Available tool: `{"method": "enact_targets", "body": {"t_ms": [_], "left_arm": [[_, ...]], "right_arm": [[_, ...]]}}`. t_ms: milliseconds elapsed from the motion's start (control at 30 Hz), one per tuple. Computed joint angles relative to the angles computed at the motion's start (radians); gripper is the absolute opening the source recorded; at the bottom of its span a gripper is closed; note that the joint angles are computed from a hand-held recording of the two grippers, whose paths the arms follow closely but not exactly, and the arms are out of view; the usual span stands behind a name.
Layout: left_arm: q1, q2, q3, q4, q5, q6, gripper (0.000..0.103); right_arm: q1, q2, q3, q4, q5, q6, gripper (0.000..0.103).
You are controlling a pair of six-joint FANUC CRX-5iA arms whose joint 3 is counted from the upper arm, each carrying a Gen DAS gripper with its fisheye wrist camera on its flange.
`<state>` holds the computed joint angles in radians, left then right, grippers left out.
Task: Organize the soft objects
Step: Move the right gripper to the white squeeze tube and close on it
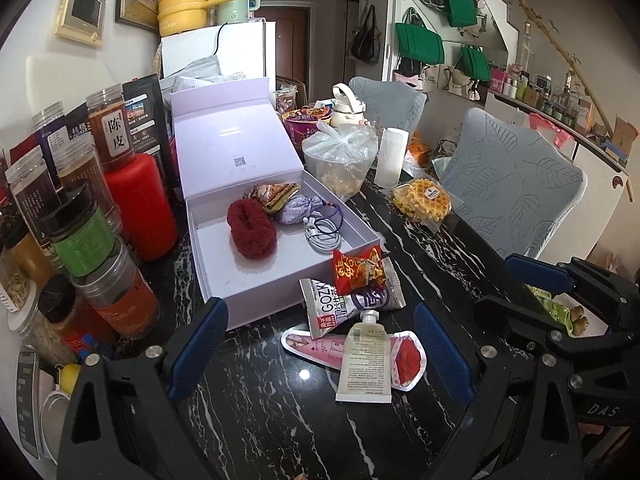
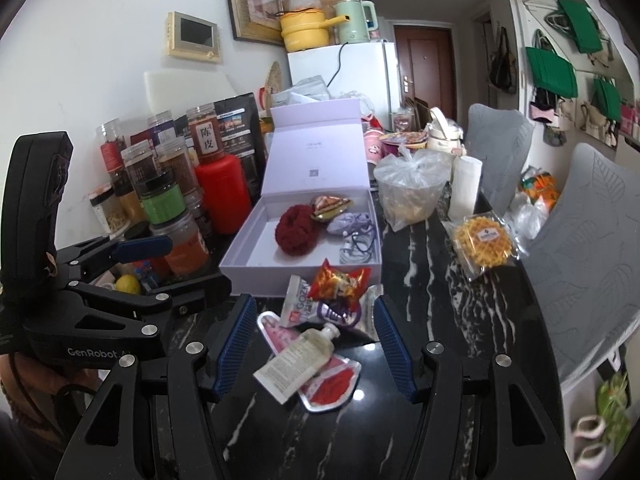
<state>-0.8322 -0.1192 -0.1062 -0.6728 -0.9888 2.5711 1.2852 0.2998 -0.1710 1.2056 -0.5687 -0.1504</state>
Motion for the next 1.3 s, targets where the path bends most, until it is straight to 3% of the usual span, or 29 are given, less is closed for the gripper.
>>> {"method": "enact_targets", "body": {"t_ms": [367, 900, 1100, 1300], "left_arm": [[0.033, 0.041, -0.046, 0.092, 0.072, -0.04, 0.096], [0.08, 0.086, -0.12, 0.203, 0.168, -0.095, 0.096], [0.093, 0.066, -0.152, 0.188, 0.165, -0.058, 0.096], [0.102, 0.057, -0.158, 0.15, 0.094, -0.019, 0.096]], "right_arm": [[-0.004, -0.008, -0.079, 0.014, 0.026, -0.1, 0.061], [-0.019, 0.017, -0.092, -0.078, 0.073, -0.062, 0.061], [-0.019, 0.06, -0.046, -0.15, 0.106, 0.013, 0.061], [-0.011, 0.129, 0.052, -0.29, 0.115, 0.139, 0.061]]}}
